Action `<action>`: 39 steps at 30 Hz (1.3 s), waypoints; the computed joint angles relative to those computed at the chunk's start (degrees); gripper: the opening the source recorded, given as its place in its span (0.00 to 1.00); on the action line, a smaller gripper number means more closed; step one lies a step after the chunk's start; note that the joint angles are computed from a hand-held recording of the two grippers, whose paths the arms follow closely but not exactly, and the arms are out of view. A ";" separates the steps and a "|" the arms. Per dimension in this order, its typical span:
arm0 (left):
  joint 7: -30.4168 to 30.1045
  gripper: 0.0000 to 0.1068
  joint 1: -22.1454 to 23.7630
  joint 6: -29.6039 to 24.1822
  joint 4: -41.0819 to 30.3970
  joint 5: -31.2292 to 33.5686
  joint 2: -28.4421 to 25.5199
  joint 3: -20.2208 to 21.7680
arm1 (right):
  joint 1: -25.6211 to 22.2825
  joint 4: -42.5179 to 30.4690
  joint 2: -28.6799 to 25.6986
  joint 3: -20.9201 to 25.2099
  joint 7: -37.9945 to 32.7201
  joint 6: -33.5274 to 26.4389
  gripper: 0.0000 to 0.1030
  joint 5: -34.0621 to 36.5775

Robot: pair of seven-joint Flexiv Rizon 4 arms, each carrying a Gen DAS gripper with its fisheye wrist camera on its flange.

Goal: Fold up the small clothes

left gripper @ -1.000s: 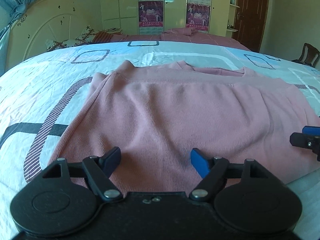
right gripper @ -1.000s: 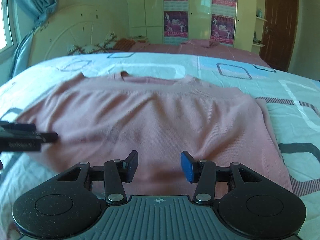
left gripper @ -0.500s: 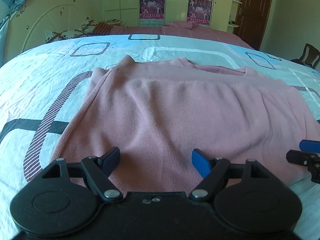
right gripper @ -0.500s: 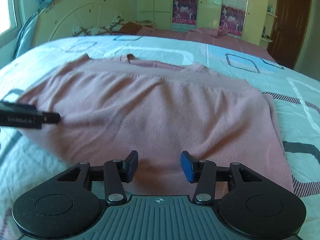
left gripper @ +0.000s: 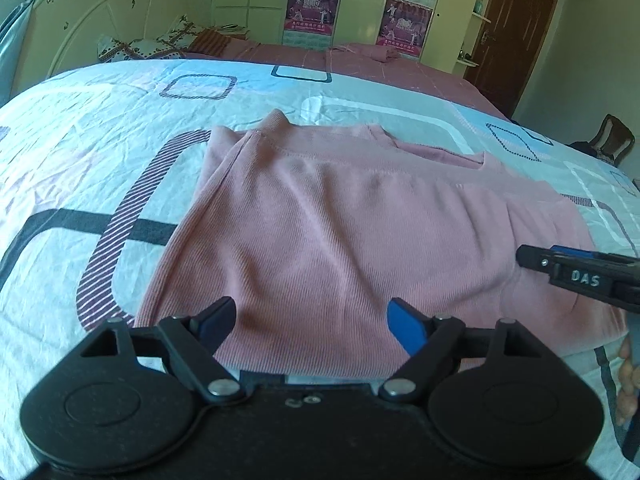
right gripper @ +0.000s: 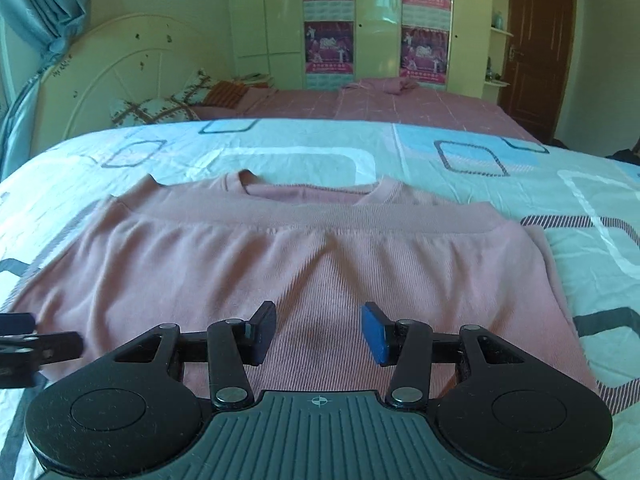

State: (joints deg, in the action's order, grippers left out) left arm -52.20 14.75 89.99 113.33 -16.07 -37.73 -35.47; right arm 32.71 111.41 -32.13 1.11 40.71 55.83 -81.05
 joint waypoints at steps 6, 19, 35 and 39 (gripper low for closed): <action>-0.95 0.75 7.36 -5.91 4.19 -6.25 2.87 -4.85 | 1.67 -0.17 -2.09 0.16 -5.50 -0.23 0.49 5.41; -2.45 0.76 20.54 0.17 3.02 -21.02 -14.91 -25.94 | 1.64 0.41 -0.02 0.26 1.53 -0.06 0.50 1.70; -6.71 0.14 14.98 2.93 -9.78 -8.57 -29.79 -26.42 | 1.86 -7.02 -6.23 -0.82 -9.68 -2.11 0.50 10.44; -9.09 0.13 15.71 1.70 -10.19 -6.14 -30.33 -26.38 | 3.87 -5.62 -4.45 -3.40 -6.47 -2.22 0.50 9.43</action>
State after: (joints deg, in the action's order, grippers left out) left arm -61.29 30.45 91.69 103.14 -22.20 -68.06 -61.86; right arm 36.57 105.80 -36.58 -2.29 34.24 53.61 -71.62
